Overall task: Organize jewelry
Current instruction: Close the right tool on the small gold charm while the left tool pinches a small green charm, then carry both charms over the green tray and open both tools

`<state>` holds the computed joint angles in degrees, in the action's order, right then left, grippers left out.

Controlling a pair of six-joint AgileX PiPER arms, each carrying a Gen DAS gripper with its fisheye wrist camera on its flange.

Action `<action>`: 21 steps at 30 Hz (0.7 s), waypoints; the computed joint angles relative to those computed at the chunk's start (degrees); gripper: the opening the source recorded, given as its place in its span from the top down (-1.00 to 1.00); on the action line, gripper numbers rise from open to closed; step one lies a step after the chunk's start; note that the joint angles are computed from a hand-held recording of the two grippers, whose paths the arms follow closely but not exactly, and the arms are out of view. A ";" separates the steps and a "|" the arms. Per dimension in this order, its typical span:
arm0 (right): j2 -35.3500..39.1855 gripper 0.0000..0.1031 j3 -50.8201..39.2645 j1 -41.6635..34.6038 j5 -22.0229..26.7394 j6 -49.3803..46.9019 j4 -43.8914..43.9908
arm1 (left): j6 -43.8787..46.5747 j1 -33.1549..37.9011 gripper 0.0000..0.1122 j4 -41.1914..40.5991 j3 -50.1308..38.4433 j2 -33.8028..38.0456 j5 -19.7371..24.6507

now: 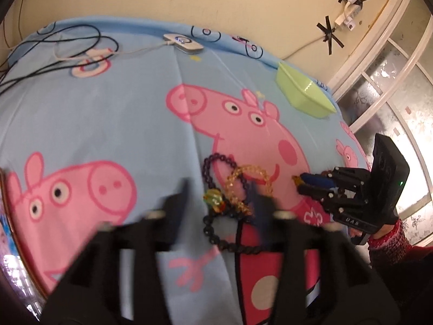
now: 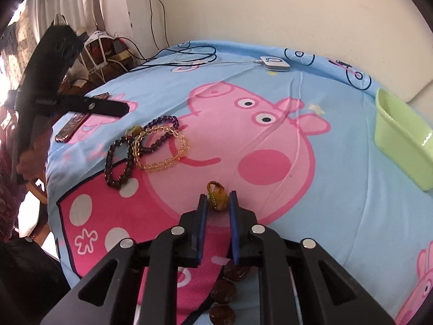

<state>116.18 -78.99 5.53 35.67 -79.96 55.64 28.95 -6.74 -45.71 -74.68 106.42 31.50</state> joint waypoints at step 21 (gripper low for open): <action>-0.21 1.00 -1.27 -3.42 1.32 -1.92 5.12 | 8.72 3.91 0.72 -12.41 -5.62 4.38 7.18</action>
<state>115.97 -80.26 2.11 36.99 -81.88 60.76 37.67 -2.83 -58.12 -80.29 110.80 38.69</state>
